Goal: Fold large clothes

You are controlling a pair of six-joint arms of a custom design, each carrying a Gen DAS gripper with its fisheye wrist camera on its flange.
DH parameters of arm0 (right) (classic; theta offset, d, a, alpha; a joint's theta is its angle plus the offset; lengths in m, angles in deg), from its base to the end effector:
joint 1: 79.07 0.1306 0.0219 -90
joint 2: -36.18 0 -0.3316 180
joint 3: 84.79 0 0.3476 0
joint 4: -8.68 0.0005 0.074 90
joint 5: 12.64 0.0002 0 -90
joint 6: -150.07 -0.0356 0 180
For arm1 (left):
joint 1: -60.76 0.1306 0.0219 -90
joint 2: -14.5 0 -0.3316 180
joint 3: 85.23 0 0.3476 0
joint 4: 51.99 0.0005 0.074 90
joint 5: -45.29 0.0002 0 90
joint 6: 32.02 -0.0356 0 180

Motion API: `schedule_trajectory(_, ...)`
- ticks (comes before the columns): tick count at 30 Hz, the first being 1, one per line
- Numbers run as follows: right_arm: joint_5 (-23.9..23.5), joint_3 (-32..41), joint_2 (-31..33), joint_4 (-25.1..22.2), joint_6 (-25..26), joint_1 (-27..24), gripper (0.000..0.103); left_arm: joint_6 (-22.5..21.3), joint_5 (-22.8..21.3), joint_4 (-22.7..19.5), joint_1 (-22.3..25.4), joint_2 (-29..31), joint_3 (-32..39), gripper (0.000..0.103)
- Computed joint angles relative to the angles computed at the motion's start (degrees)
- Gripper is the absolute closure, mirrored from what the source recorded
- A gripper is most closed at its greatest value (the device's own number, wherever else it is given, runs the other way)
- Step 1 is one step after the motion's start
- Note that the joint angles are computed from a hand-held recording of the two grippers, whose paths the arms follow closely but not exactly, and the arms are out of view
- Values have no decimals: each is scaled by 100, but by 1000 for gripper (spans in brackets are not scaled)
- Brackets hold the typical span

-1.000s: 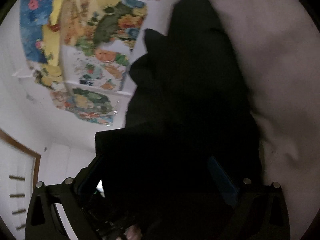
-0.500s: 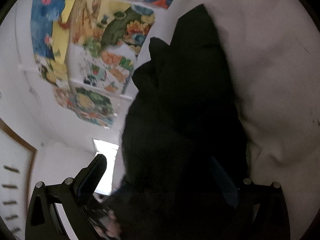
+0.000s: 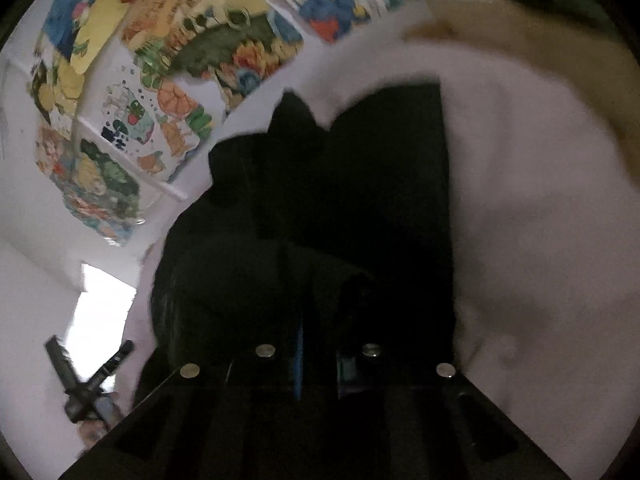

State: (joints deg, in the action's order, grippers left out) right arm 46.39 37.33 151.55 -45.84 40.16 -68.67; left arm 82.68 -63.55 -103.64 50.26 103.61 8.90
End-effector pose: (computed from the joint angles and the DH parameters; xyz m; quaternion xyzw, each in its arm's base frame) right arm 0.5665 0.1221 0.3935 -0.0213 0.9039 0.3312 0.2700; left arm 0.4315 -0.0688 0.4142 -0.1733 0.9022 0.0347 0.3934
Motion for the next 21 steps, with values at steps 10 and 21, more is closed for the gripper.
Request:
schedule_trajectory(10, 2197, 28, 98, -171, 1402, 495, 64, -197, 515, -4, 336, 558, 158, 26)
schedule_trajectory(21, 1799, -246, -140, 501, 2970, 1226, 42, -2284, -414, 821, -653, 1064, 361, 26)
